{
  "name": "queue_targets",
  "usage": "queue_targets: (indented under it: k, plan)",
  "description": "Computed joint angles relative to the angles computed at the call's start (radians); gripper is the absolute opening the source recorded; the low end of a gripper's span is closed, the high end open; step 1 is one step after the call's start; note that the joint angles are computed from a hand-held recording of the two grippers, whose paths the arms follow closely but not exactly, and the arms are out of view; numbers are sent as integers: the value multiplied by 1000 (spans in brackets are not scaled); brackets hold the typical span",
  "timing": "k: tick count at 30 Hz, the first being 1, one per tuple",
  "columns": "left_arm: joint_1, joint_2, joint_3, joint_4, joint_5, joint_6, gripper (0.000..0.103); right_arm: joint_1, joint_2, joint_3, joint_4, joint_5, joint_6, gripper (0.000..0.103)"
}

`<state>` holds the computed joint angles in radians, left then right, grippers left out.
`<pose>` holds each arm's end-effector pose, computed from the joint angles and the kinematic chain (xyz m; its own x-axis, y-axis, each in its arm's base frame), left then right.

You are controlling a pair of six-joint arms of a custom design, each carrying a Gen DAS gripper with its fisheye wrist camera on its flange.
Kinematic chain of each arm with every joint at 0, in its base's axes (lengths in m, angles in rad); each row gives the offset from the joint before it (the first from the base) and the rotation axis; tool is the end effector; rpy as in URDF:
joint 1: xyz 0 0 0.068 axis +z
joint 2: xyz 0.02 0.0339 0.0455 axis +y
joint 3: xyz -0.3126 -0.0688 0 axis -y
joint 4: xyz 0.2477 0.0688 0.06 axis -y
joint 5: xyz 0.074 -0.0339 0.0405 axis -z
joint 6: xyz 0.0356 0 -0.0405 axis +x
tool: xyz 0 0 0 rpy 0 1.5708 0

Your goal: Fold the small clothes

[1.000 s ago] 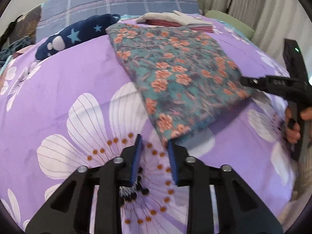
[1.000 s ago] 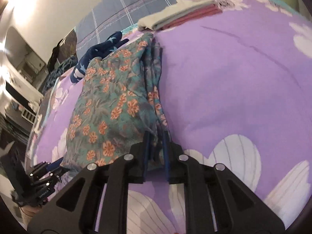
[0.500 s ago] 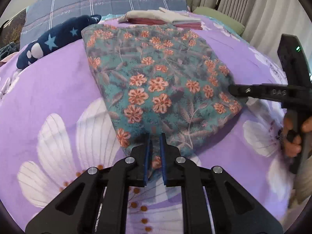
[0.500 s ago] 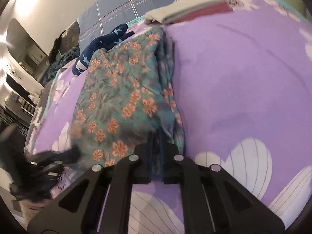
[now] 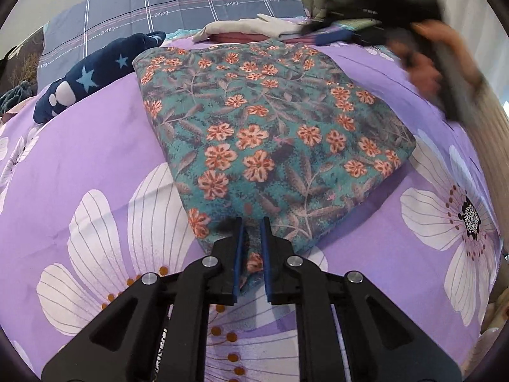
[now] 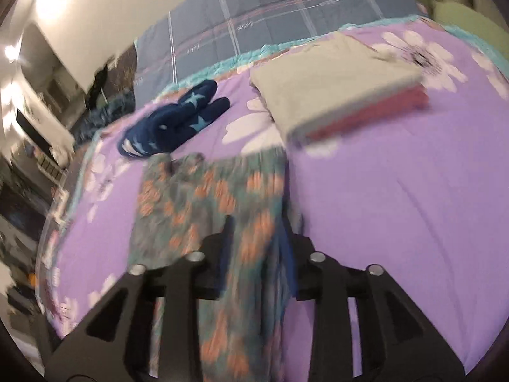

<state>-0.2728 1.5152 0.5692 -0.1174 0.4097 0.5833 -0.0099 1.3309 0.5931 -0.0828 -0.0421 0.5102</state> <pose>0.2350 -0.0805 0.1666 -0.4637 0.6543 -0.5973 0.8254 0.5640 -0.0230 0.2441 -0.0009 0.2148 -0.6475 0.4944 -0.5799 0.3408 0.8685 0.3598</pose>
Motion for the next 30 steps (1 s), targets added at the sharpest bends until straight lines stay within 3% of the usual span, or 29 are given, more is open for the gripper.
queue_targets:
  k: [1, 4, 5, 7, 10, 14, 16, 18, 19, 23, 25, 27, 30]
  plan:
    - [0, -2, -1, 2, -2, 1, 12, -11, 72, 56, -7, 1, -25, 52]
    - [3, -1, -3, 4, 2, 3, 12, -43, 241, 171, -19, 31, -66, 56]
    - [8, 3, 1, -1, 10, 4, 12, -48, 295, 201, -11, 41, -72, 47]
    - [14, 15, 12, -10, 21, 6, 12, -41, 350, 227, 14, 45, -91, 7]
    - [23, 19, 12, -9, 37, 10, 12, -34, 320, 176, 119, 67, -94, 6]
    - [35, 32, 24, -24, 56, 25, 12, -107, 385, 149, 197, -46, -92, 8]
    - [41, 31, 20, -20, 63, 28, 12, -108, 344, 126, 201, -23, -81, 11]
    - [38, 29, 18, -16, 58, 28, 12, -64, 247, 110, 128, 106, -48, 15]
    - [38, 29, 17, -15, 56, 30, 12, -45, 189, 85, 122, 114, -47, 15]
    - [37, 25, 12, -7, 52, 30, 12, 67, -22, -25, 104, 17, -88, 15]
    - [35, 19, 6, 0, 49, 28, 12, 170, -63, -74, 74, 74, -89, 15]
    - [32, 14, 0, 6, 45, 28, 12, 241, 30, -81, 42, 178, -65, 16]
    - [32, 12, 1, 4, 43, 31, 12, 283, 127, -175, 241, 278, -111, 13]
